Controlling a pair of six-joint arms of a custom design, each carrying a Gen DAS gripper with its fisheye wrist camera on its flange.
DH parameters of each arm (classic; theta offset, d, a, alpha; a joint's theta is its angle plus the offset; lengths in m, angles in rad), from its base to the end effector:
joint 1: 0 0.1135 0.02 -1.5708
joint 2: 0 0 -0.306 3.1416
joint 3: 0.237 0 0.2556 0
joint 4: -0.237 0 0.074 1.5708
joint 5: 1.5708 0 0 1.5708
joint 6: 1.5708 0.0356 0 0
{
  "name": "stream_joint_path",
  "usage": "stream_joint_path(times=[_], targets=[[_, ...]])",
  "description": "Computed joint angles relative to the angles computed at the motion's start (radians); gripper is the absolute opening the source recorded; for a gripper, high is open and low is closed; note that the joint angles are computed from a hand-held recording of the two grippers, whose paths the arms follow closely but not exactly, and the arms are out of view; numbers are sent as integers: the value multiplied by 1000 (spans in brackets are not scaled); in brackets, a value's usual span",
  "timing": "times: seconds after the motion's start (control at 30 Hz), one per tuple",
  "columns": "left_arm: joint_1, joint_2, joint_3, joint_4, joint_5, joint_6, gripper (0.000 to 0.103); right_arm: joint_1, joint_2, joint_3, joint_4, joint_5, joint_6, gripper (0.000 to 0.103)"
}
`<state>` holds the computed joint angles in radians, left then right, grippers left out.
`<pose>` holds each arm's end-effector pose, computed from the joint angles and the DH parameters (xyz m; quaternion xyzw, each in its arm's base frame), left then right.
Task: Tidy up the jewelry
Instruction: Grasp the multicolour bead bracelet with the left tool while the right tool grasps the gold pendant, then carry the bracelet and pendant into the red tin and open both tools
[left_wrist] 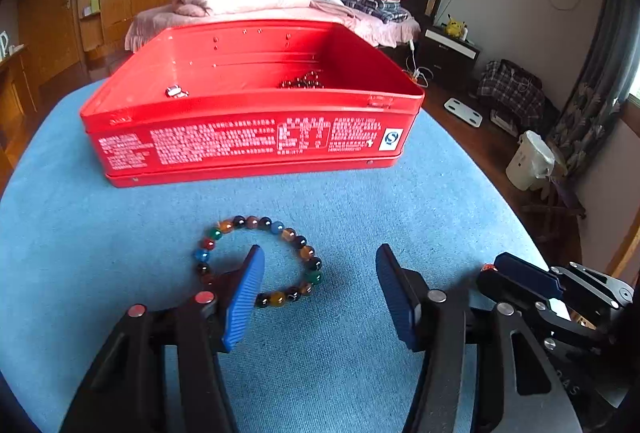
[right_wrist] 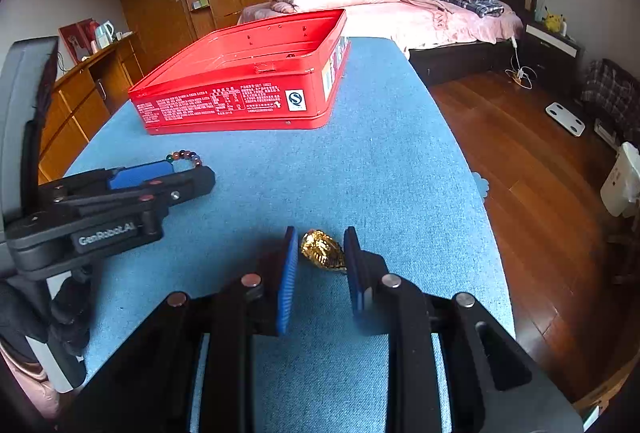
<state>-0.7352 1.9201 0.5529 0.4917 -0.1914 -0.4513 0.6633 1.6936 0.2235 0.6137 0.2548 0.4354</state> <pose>0.2297 -0.1986 0.0862 0.1002 0.9311 -0.1151 0.3314 0.1735 0.1242 0.0941 -0.0615 0.9283 0.0796 0.3579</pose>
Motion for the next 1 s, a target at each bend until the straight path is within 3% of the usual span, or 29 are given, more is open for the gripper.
stream_joint_path(times=[0.1, 0.13, 0.2, 0.73, 1.0], targets=[[-9, 20, 11, -7, -22, -6, 36, -10, 15, 1, 16, -12, -5, 22], [-6, 19, 8, -3, -15, -5, 24, -12, 20, 2, 20, -16, -5, 22], [3, 17, -3, 7, -4, -9, 10, -11, 23, 5, 20, -16, -2, 22], [90, -185, -248, 191, 28, -4, 7, 36, -21, 23, -13, 0, 24, 22], [169, -389, -336, 159, 43, 9, 7, 104, -61, 93, -108, 39, 40, 22]])
